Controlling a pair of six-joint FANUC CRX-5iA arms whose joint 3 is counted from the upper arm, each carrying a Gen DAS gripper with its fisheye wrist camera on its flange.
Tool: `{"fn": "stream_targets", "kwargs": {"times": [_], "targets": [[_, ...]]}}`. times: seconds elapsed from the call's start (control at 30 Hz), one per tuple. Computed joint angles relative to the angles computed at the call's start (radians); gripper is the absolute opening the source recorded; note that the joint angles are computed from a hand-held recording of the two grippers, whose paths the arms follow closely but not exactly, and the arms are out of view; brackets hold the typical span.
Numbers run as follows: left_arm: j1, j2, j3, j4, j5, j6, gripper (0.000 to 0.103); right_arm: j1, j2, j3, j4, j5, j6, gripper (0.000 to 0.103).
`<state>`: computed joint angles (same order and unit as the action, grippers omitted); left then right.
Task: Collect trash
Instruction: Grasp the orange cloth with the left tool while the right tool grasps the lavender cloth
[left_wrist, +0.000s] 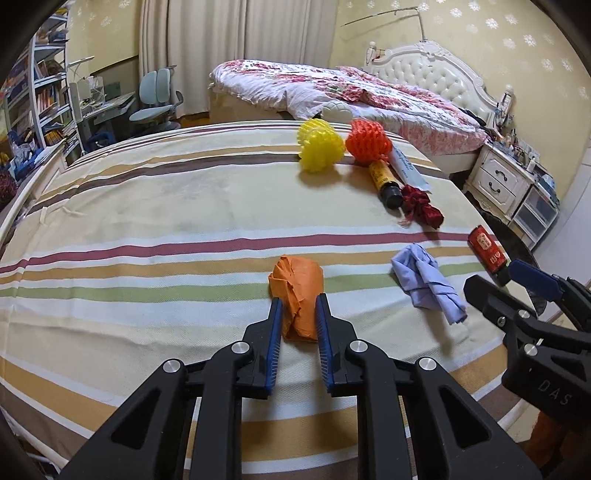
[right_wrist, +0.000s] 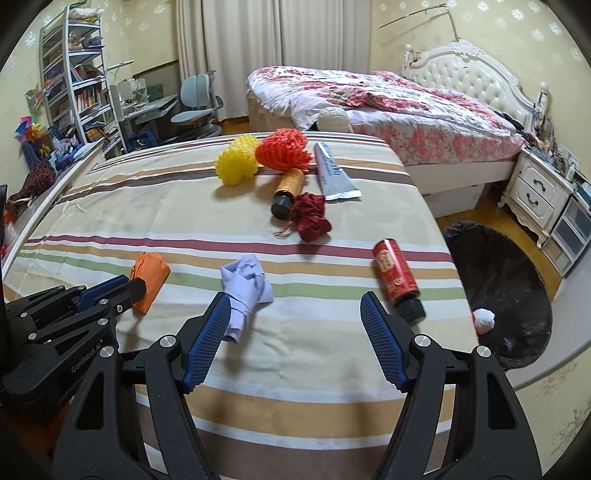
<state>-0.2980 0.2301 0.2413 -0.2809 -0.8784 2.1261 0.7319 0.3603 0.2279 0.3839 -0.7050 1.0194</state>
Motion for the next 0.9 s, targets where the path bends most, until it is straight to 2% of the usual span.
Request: {"fn": "stream_targets", "kwargs": {"times": [0.07, 0.1, 0.13, 0.33, 0.43, 0.5, 0.63, 0.67, 0.87, 0.9], "targets": [[0.006, -0.005, -0.005, -0.003, 0.003, 0.003, 0.017, 0.003, 0.014, 0.023, -0.020, -0.009, 0.025, 0.071], [0.008, -0.006, -0.007, -0.003, 0.005, 0.005, 0.009, 0.005, 0.022, 0.034, -0.031, -0.015, 0.038, 0.071], [0.011, -0.009, -0.011, -0.004, 0.006, 0.007, 0.008, 0.007, 0.029, 0.045, -0.042, -0.021, 0.050, 0.071], [0.033, -0.025, -0.041, 0.036, 0.037, -0.002, 0.009, 0.017, 0.062, 0.089, -0.072, -0.055, 0.091, 0.071], [0.037, -0.028, -0.048, 0.041, 0.043, 0.004, 0.021, 0.018, 0.073, 0.103, -0.081, -0.068, 0.101, 0.066], [0.034, -0.028, -0.048, 0.030, 0.041, 0.017, 0.039, 0.016, 0.080, 0.115, -0.093, -0.081, 0.112, 0.053], [0.039, -0.027, -0.053, 0.043, 0.044, 0.019, 0.048, 0.014, 0.081, 0.116, -0.105, -0.087, 0.123, 0.033], [0.038, -0.026, -0.052, 0.039, 0.043, 0.021, 0.053, 0.013, 0.079, 0.115, -0.110, -0.085, 0.127, 0.024], [0.040, -0.009, -0.031, 0.051, 0.016, -0.001, 0.055, 0.006, 0.072, 0.104, -0.116, -0.077, 0.122, 0.022], [0.040, -0.008, -0.030, 0.051, 0.015, -0.006, 0.052, 0.006, 0.070, 0.101, -0.115, -0.074, 0.120, 0.022]]}}
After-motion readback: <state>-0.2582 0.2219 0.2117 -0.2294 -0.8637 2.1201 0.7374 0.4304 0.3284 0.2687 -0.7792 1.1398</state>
